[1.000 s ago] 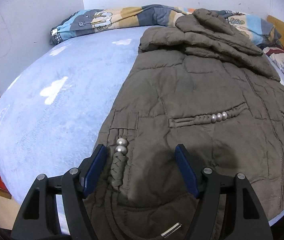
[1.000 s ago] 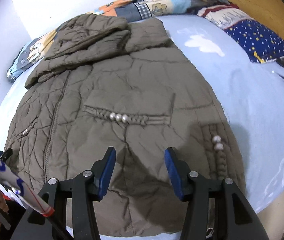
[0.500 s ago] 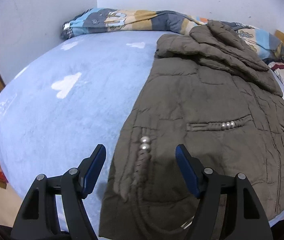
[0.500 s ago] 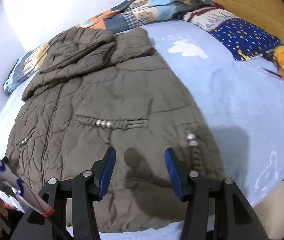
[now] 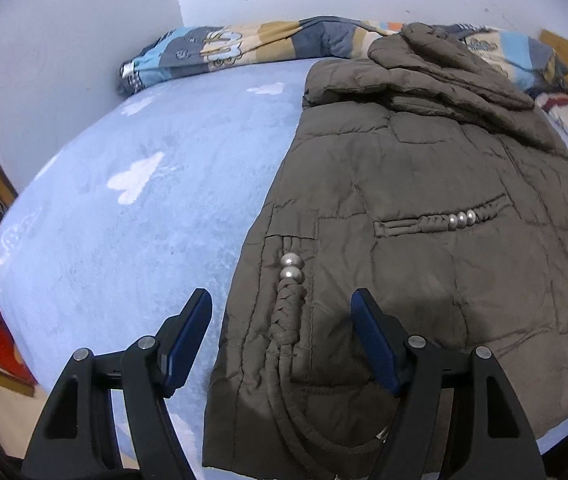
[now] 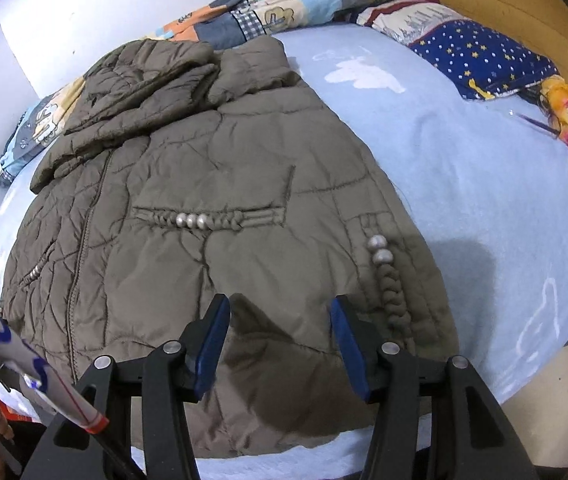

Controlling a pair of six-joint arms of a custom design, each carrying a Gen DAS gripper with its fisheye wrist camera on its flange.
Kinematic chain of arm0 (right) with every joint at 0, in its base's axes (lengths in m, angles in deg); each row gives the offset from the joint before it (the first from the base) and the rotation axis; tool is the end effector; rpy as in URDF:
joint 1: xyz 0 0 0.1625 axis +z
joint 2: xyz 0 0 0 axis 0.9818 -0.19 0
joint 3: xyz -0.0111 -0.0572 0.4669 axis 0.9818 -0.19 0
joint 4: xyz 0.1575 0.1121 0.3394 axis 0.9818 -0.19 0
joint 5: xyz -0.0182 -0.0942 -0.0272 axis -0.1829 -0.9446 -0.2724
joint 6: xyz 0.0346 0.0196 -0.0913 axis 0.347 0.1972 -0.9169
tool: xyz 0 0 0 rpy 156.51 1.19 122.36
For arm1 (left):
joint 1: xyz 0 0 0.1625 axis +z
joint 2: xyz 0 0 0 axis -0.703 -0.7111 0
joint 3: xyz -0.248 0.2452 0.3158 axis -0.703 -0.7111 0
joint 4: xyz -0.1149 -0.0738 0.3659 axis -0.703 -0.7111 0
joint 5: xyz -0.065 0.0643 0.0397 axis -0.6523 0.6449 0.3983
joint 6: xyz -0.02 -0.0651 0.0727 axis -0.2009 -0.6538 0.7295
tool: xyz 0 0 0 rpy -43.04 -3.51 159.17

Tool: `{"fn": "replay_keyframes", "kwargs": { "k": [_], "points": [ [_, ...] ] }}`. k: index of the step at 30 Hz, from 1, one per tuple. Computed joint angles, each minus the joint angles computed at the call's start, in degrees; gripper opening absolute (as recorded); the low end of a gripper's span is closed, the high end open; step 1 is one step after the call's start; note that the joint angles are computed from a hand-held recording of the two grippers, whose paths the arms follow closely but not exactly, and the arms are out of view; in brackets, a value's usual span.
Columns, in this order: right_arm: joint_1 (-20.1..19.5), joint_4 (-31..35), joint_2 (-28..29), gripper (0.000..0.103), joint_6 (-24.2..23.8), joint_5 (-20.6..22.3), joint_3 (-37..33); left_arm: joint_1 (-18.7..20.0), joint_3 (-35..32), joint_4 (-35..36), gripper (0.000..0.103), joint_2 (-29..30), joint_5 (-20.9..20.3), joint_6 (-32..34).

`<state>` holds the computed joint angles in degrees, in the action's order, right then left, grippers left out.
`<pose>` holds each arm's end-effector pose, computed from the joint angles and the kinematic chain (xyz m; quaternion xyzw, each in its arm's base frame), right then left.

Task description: Fold large clothes

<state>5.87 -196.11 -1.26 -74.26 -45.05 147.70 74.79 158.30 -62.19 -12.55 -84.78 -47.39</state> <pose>0.0443 -0.4902 0.4072 0.1355 -0.9221 0.2008 0.3019 -0.2860 -0.4175 0.1145 -0.0799 0.7912 -0.3659 0.4834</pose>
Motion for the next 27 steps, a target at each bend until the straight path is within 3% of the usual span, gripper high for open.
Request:
{"fn": "replay_keyframes", "kwargs": {
  "k": [9, 27],
  "points": [
    [2.3, -10.4, 2.3, 0.063, -8.6, -3.7, 5.3, 0.3, -0.4, 1.2, 0.071, 0.6, 0.8, 0.6],
    [2.3, -10.7, 3.5, 0.066, -8.1, -5.0, 5.1, 0.6, -1.3, 3.5, 0.071, 1.7, 1.4, 0.6]
  ]
}}
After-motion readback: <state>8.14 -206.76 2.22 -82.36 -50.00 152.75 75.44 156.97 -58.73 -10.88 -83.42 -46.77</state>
